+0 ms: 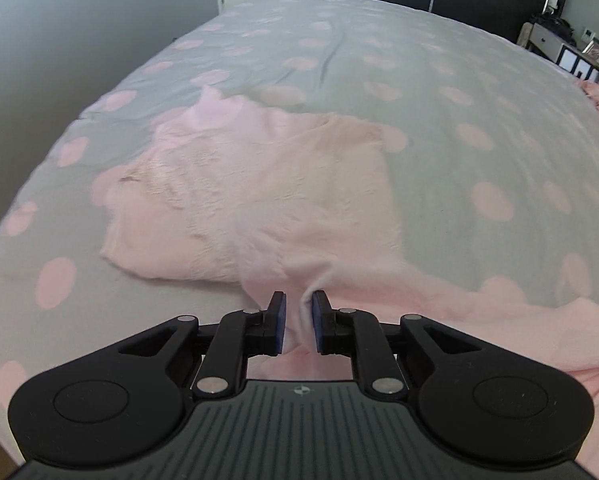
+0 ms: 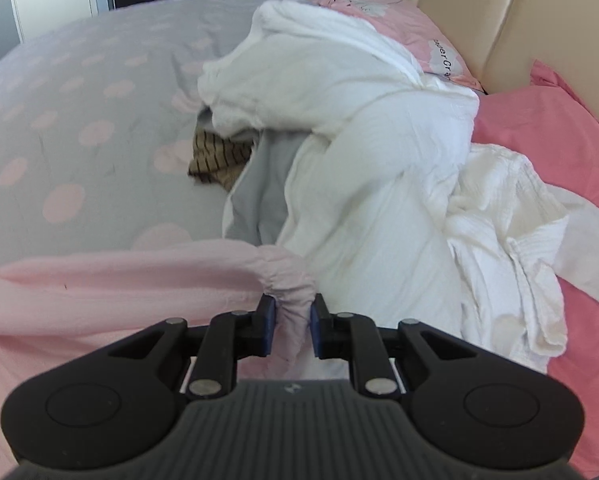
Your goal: Fold clothes
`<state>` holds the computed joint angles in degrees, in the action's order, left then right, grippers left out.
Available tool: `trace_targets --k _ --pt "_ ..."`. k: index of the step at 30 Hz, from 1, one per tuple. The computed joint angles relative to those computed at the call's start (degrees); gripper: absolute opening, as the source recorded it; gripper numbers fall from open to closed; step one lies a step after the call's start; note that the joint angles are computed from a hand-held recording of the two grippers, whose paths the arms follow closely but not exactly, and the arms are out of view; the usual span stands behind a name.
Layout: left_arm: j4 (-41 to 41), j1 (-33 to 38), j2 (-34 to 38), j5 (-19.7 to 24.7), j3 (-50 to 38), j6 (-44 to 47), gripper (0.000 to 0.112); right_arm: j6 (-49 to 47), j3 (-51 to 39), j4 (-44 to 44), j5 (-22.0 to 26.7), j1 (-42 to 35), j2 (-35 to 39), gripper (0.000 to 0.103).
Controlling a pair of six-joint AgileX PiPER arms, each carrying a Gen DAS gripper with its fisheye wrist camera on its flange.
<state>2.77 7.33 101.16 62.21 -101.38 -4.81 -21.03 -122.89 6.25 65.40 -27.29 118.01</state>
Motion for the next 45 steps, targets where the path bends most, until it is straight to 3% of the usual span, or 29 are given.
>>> trace_targets --k 10,16,20,23,24,28,30,31,36,45 --pt "-1.46 -6.17 -10.03 -2.53 8.78 7.94 0.018 -1.04 3.49 -2.24 -1.08 0.87 -2.14 0.02" --pt "2.14 -19.06 -12.04 -6.19 20.15 7.75 0.018 -0.51 3.48 -2.48 -1.26 1.09 -2.04 0.02" --pt "14.62 -28.26 -9.99 -13.79 26.23 -0.92 0.021 -0.33 3.1 -2.37 -1.21 1.1 -1.72 0.021" --pt "29.65 -33.05 -7.99 -19.11 29.89 -14.84 0.04 -0.47 2.63 -2.0 -0.98 0.89 -1.33 0.021" --pt "32.96 -33.98 -7.19 -19.91 30.27 -17.95 0.045 -0.57 2.56 -1.81 -0.95 0.81 -1.26 0.021" --pt "41.18 -36.24 -3.43 -19.99 28.41 -22.28 0.045 -1.08 2.29 -0.99 -0.92 0.42 -0.92 0.021" --pt "39.24 -35.09 -2.75 -19.97 26.42 -21.28 0.038 -1.44 2.44 -0.77 -1.09 0.26 -0.82 0.021" --pt "37.17 -33.96 -2.48 -19.85 24.81 -20.38 0.028 -1.6 2.5 -0.6 -1.15 0.19 -0.78 0.021" --pt "26.42 -28.21 -2.77 -17.04 18.32 -14.73 0.002 -2.72 2.06 0.81 -0.92 -0.53 -0.2 0.021" --pt "17.95 -21.47 -7.19 -14.01 14.8 -10.86 0.0 -6.57 4.52 4.87 -0.38 -2.45 -2.07 0.02"
